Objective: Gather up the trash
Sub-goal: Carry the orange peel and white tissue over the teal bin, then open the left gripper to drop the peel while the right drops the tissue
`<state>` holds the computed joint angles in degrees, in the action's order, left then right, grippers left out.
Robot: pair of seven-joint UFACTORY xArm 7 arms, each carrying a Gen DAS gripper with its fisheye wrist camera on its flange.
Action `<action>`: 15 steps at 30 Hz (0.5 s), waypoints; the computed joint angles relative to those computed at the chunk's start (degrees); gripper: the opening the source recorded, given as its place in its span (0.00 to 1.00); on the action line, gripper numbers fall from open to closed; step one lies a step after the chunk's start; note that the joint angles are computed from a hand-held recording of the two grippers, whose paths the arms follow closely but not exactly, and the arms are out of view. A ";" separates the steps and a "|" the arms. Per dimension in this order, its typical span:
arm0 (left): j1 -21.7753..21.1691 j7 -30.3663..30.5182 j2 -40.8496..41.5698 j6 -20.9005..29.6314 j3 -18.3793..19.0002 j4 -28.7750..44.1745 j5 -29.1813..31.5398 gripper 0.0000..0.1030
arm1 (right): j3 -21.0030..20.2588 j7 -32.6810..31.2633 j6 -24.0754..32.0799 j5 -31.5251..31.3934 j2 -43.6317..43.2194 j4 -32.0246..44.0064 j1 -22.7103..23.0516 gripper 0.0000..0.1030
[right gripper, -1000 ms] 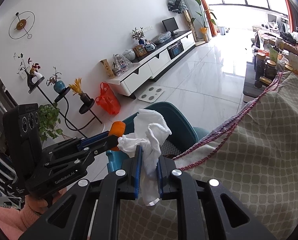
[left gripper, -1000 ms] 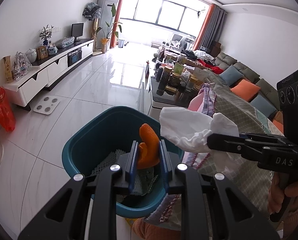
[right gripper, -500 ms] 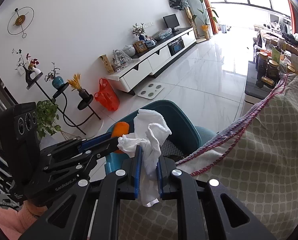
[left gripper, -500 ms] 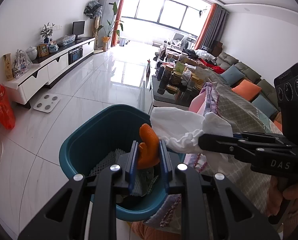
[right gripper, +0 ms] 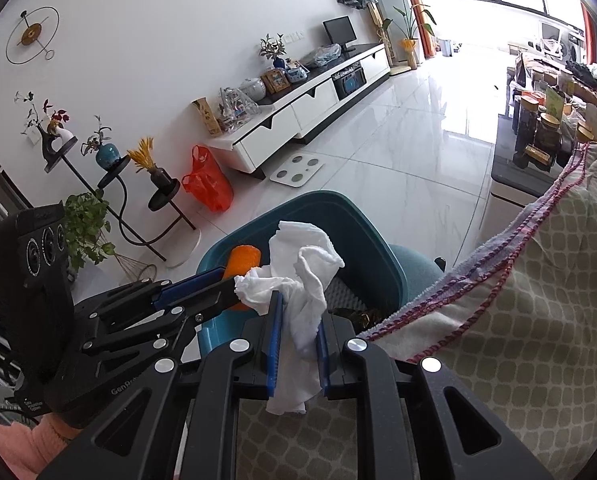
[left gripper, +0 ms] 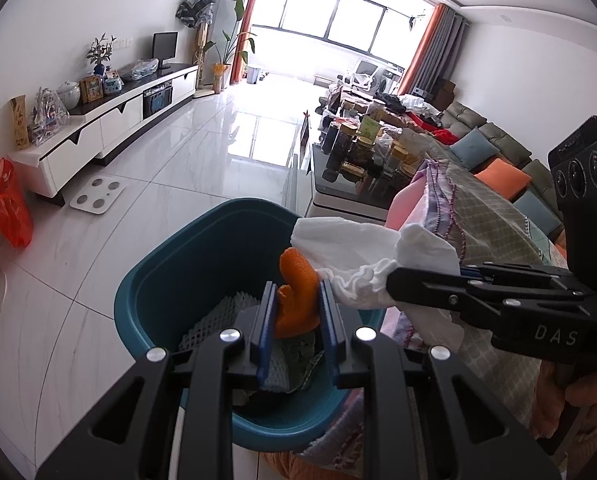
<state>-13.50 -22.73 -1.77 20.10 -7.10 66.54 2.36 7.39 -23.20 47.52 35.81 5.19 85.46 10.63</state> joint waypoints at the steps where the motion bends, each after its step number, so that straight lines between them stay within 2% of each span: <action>1: -0.01 0.06 0.12 0.02 0.02 0.07 -0.20 0.22 | 0.02 0.33 0.13 -0.10 0.28 0.29 0.05 0.16; 14: 0.22 -0.71 1.91 0.79 0.49 1.04 -0.97 0.25 | 0.68 4.11 1.15 -2.27 3.29 3.39 0.08 0.20; 15: 0.22 -1.18 2.03 0.85 0.49 1.10 -0.63 0.25 | 0.73 4.39 1.19 -2.40 3.49 3.60 0.07 0.24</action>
